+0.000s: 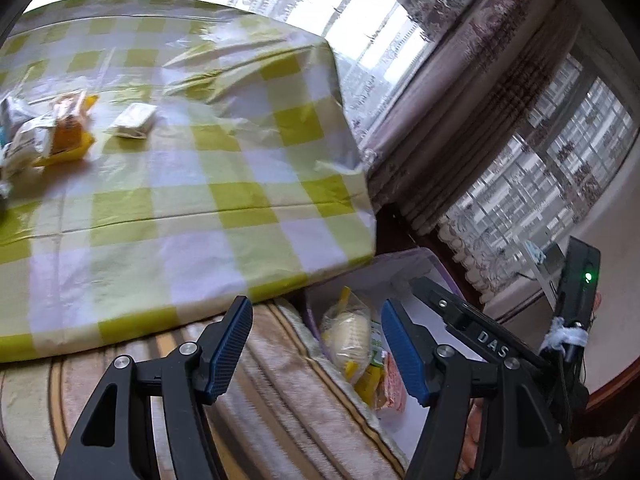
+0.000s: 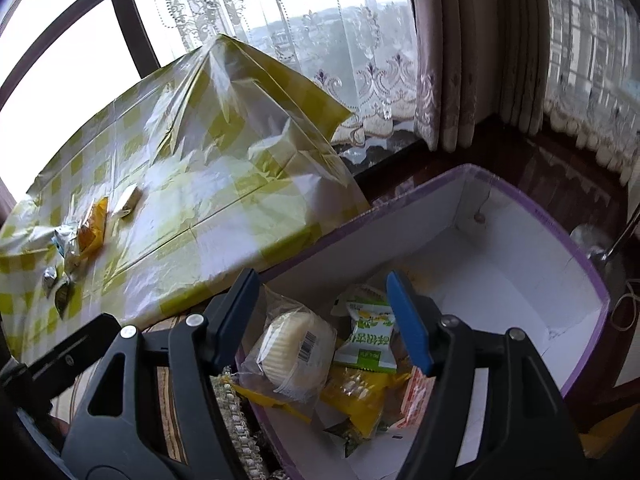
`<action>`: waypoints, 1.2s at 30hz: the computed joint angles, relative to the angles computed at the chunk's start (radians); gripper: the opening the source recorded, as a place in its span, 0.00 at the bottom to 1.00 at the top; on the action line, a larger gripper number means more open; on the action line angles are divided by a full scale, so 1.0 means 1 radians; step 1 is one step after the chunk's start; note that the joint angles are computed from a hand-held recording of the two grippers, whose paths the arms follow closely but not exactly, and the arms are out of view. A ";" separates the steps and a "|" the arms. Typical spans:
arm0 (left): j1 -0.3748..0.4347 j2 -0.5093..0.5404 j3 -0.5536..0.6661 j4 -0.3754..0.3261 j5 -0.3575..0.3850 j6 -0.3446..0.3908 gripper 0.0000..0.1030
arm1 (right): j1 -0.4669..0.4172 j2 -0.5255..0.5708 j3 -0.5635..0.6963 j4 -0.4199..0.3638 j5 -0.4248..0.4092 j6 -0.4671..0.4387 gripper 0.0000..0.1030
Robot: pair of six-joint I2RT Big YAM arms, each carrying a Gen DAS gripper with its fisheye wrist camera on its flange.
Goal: Organize snacks
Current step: 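Move both open tools back over the table toward the snacks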
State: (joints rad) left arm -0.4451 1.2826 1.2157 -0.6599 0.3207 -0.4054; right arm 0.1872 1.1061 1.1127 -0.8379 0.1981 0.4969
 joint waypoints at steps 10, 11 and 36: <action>0.088 -0.047 -0.049 0.016 -0.017 -0.030 0.66 | 0.062 0.017 0.025 -0.009 0.066 -0.032 0.71; 0.102 -0.054 -0.056 0.016 -0.018 -0.033 0.66 | 0.068 0.020 0.028 -0.010 0.074 -0.035 0.71; 0.483 -0.097 -0.097 -0.001 -0.057 0.004 0.66 | 0.208 0.202 0.178 -0.014 0.038 -0.159 0.73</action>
State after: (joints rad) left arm 0.0375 1.1859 1.1184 -0.6612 0.2632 -0.4016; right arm 0.3955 1.3082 1.2908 -0.8519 0.2359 0.3383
